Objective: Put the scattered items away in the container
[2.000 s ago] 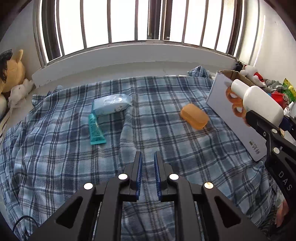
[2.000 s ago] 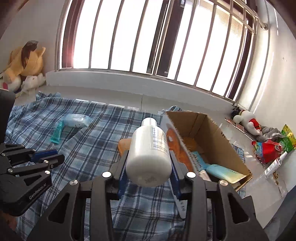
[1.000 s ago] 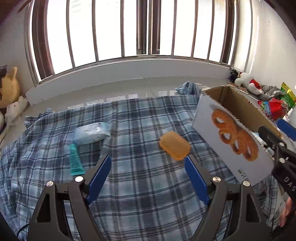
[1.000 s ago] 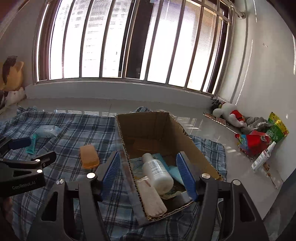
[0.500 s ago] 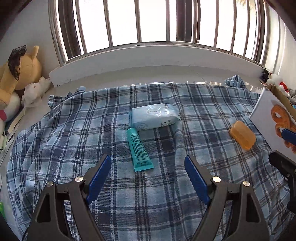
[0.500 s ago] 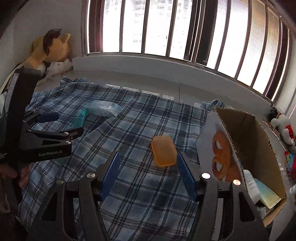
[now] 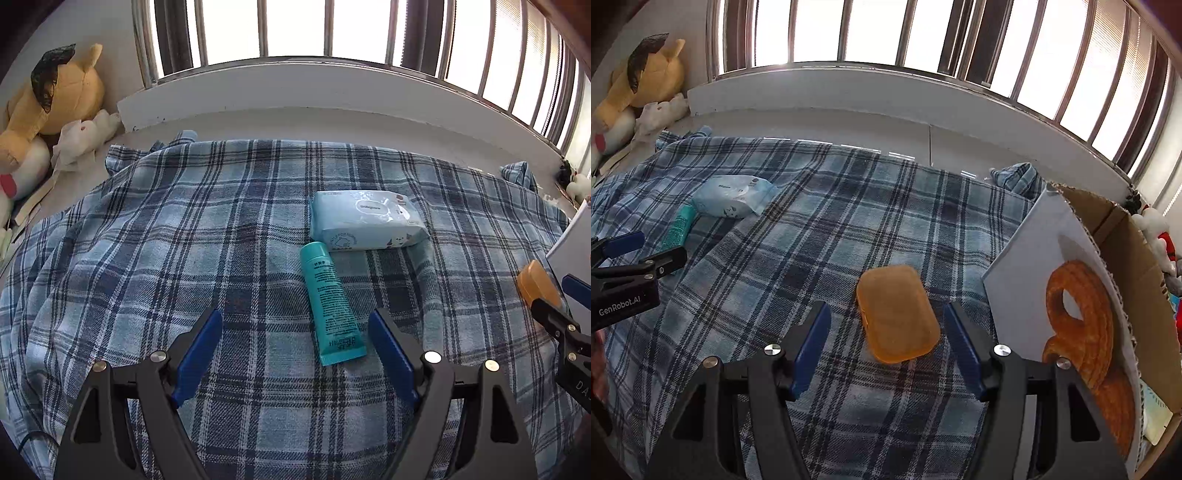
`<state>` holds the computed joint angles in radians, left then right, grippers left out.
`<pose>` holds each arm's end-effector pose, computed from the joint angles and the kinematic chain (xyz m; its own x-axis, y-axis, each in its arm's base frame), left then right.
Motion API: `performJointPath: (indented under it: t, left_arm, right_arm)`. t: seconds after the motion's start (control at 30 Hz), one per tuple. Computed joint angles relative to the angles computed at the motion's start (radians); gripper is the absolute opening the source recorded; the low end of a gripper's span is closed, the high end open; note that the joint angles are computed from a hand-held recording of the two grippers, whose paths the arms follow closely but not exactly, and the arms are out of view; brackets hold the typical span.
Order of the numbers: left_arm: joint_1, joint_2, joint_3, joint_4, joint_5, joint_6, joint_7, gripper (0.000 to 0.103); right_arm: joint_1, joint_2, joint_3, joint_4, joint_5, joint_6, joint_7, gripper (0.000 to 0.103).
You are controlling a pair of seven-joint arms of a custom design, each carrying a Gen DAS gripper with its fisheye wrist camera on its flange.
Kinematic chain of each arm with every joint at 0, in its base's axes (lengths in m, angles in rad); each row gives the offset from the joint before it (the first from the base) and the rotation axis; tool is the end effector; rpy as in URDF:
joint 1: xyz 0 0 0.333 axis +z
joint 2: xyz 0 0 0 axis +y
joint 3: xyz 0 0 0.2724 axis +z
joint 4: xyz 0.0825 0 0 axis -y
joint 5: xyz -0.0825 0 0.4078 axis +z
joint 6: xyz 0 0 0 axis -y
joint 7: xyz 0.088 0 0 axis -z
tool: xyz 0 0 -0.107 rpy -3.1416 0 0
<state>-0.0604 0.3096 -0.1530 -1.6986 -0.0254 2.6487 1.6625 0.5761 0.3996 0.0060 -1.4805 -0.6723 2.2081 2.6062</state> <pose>0.6864 -0.1379 0.4383 -0.2656 -0.9640 0.0143 -0.7719 0.2037 -0.6022 0.6095 0.3754 0.4403 -0.1766 -0.9757 0.1300 -0.7896 0.0616 -0.6105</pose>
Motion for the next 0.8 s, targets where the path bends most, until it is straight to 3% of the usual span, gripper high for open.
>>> performJointPath:
  t: [0.17, 0.27, 0.3, 0.37, 0.53, 0.8]
  left_arm:
    - [0.001, 0.003, -0.003, -0.006, -0.002, 0.024, -0.002, 0.083]
    - [-0.001, 0.001, -0.001, -0.014, 0.005, 0.044, -0.001, 0.073]
    - [0.001, 0.000, -0.004, -0.015, 0.001, 0.048, 0.004, 0.064]
    - [0.006, -0.002, -0.007, -0.017, -0.008, 0.049, 0.014, 0.057]
    - [0.020, -0.019, -0.018, -0.029, -0.048, 0.035, 0.047, 0.038]
    - [0.045, -0.115, -0.029, -0.133, -0.159, 0.008, 0.155, 0.030]
  right_arm:
    - [-0.014, 0.007, 0.004, -0.007, 0.044, 0.014, -0.004, 0.062]
    - [-0.009, 0.007, -0.001, -0.010, 0.038, 0.018, 0.011, 0.059]
    - [-0.010, 0.008, 0.001, -0.009, 0.041, 0.020, 0.008, 0.056]
    - [-0.009, 0.008, 0.003, -0.007, 0.045, 0.021, 0.002, 0.042]
    - [0.000, 0.003, 0.010, -0.011, 0.052, 0.024, -0.010, 0.040]
    - [0.020, -0.058, 0.031, -0.077, 0.017, 0.072, -0.012, 0.040]
